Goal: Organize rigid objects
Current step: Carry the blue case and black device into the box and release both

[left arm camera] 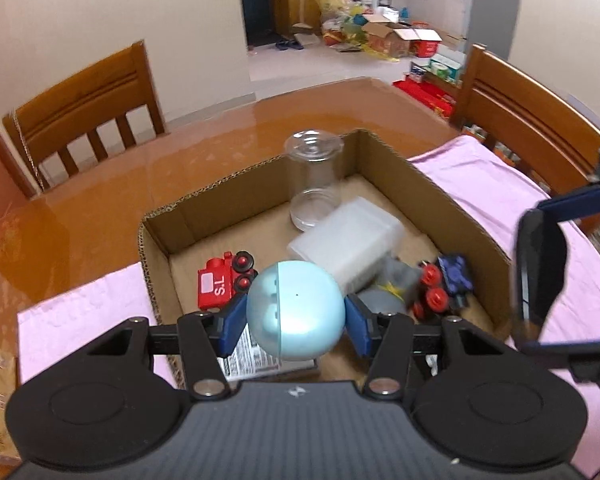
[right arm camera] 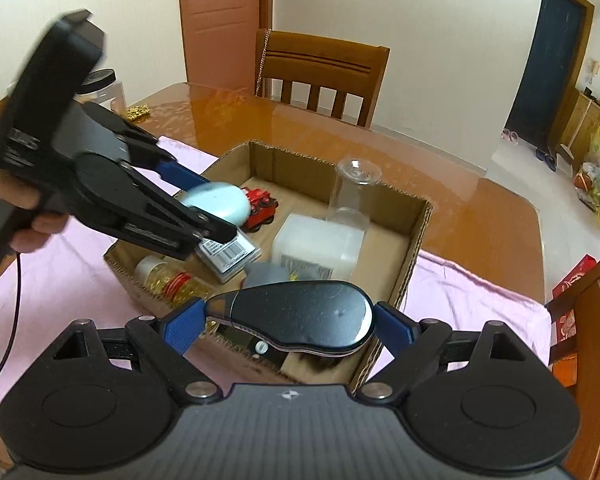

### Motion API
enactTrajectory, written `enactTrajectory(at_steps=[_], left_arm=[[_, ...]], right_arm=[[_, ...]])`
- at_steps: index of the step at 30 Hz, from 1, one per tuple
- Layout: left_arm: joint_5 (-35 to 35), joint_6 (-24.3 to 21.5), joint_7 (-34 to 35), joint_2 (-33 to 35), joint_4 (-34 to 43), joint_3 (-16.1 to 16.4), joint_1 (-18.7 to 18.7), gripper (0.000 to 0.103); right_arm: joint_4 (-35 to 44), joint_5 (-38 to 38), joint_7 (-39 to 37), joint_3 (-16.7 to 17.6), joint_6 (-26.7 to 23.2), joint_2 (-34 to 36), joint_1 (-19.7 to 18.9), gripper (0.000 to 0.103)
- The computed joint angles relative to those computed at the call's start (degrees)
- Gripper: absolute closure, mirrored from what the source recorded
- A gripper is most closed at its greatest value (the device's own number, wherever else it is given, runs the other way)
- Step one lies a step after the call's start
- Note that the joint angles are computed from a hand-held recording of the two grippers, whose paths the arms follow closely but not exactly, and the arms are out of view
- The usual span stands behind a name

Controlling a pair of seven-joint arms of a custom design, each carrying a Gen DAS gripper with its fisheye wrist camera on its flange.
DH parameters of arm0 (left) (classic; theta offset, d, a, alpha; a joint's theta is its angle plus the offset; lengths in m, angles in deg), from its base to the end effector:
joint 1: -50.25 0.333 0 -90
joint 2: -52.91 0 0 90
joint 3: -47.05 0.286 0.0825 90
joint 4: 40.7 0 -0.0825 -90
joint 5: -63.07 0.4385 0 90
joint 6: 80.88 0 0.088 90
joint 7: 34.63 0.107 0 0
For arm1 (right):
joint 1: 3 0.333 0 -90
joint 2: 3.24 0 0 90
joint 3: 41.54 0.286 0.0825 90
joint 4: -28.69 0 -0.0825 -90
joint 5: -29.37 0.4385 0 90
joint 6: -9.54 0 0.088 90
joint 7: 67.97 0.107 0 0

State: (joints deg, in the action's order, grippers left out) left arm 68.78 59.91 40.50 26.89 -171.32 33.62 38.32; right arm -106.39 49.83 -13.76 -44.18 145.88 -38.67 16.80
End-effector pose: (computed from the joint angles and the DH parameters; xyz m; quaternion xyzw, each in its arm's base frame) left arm 0.4752 -0.2368 0.5542 -0.5819 0.7492 -0.2347 0.2122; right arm 0.4606 0.1431 0.5889 -0.8575 0.3755 -0.1504 0.3180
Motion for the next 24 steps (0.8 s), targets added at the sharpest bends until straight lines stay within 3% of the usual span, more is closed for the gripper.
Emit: enactTrajectory(at_steps=[6, 8, 10, 13, 16, 24], left_arm=[[1.5, 3.3, -5.0, 3.3, 0.7, -0.6, 1.7, 0.049], [1.9, 3.6, -6.0, 3.3, 0.9, -0.5, 1.9, 0.038], [2.7, 4.8, -8.1, 1.9, -0.1, -0.8, 2.4, 0.016], [5.3, 7.1, -11.6, -1.2, -2.2, -1.8, 3.5, 0.002], [7.5, 7.4, -14.2, -4.7, -4.1, -2.9, 4.2, 0.001], [9.6, 3.2, -21.2, -12.9, -8.0, -5.0, 4.4, 0.001]], right_arm=[[2.3, -0.2, -0.2, 0.2, 1.0, 3.5, -0.3, 0.010], [3.0, -0.7, -0.2, 0.5, 1.5, 4.7, -0.7, 0.010], [4.3, -1.1, -0.3, 0.6, 1.8, 6.3, -0.9, 0.010], [6.1, -1.5, -0.7, 0.7, 2.3, 8.7, -1.4, 0.010], [8.6, -1.3, -1.7, 0.6, 2.5, 11.7, -1.6, 0.010], [15.7, -1.1, -4.1, 1.7, 2.3, 20.0, -2.8, 0.010]])
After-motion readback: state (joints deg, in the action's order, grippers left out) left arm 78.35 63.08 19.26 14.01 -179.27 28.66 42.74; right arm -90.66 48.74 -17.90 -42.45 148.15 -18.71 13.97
